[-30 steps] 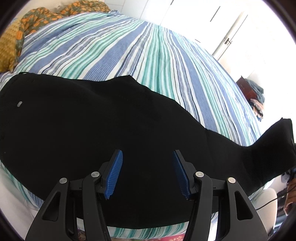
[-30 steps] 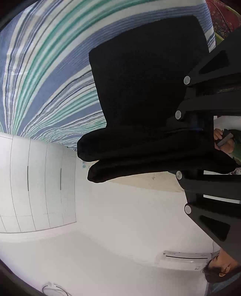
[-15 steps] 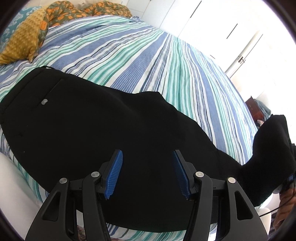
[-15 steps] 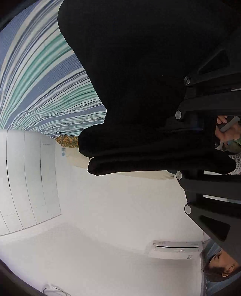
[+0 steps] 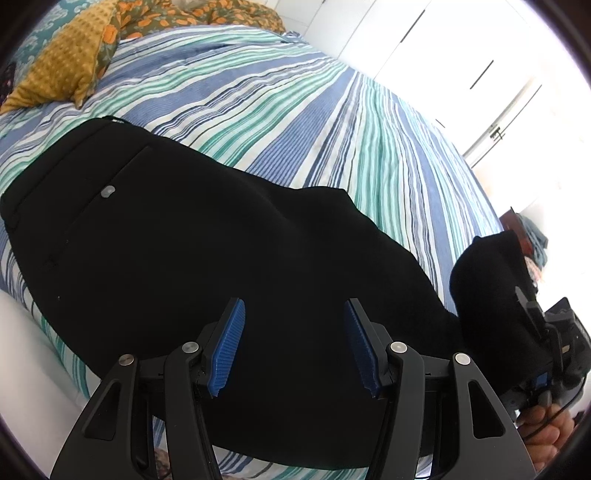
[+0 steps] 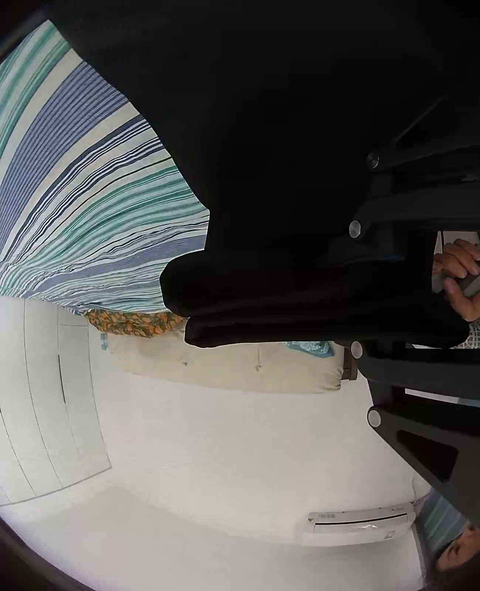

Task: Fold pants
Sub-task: 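Grasp and lift the leg ends with the right tool while the left tool grips the trouser edge, then lay the held leg ends over the trousers with the right tool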

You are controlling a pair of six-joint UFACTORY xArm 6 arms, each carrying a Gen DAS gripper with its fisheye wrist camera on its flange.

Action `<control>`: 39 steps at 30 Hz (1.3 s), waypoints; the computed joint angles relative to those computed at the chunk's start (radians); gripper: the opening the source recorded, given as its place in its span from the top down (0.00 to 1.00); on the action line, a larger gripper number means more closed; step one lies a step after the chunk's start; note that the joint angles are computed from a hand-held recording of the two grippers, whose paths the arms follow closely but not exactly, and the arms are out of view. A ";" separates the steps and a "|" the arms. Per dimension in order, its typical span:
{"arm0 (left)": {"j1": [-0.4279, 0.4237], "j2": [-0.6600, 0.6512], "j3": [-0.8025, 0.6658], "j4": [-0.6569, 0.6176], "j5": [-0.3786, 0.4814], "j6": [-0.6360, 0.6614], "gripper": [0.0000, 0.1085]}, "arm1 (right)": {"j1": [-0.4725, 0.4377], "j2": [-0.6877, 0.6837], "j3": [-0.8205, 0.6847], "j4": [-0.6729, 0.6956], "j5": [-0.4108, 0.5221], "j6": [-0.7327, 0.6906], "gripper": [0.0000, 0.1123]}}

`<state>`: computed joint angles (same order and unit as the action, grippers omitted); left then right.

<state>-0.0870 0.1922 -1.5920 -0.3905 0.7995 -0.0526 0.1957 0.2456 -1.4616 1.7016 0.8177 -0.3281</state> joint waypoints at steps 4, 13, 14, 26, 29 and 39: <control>-0.005 -0.005 0.006 0.013 -0.002 -0.008 0.47 | 0.046 0.057 -0.056 -0.083 -0.029 0.019 0.81; 0.009 -0.011 0.015 0.016 -0.014 -0.030 0.47 | 0.126 0.163 -0.216 -0.627 -0.046 0.228 0.31; 0.013 -0.015 0.021 0.007 -0.023 -0.030 0.47 | 0.130 0.157 -0.226 -0.653 -0.032 0.221 0.24; -0.040 -0.026 0.010 -0.188 0.030 0.259 0.57 | 0.085 -0.367 0.317 -0.950 -0.209 0.067 0.10; -0.083 -0.022 0.009 -0.087 0.039 0.267 0.65 | 0.061 -0.466 0.444 -0.947 -0.288 0.119 0.11; -0.107 -0.001 0.014 0.123 0.029 0.238 0.94 | 0.039 -0.507 0.484 -1.055 -0.347 0.155 0.11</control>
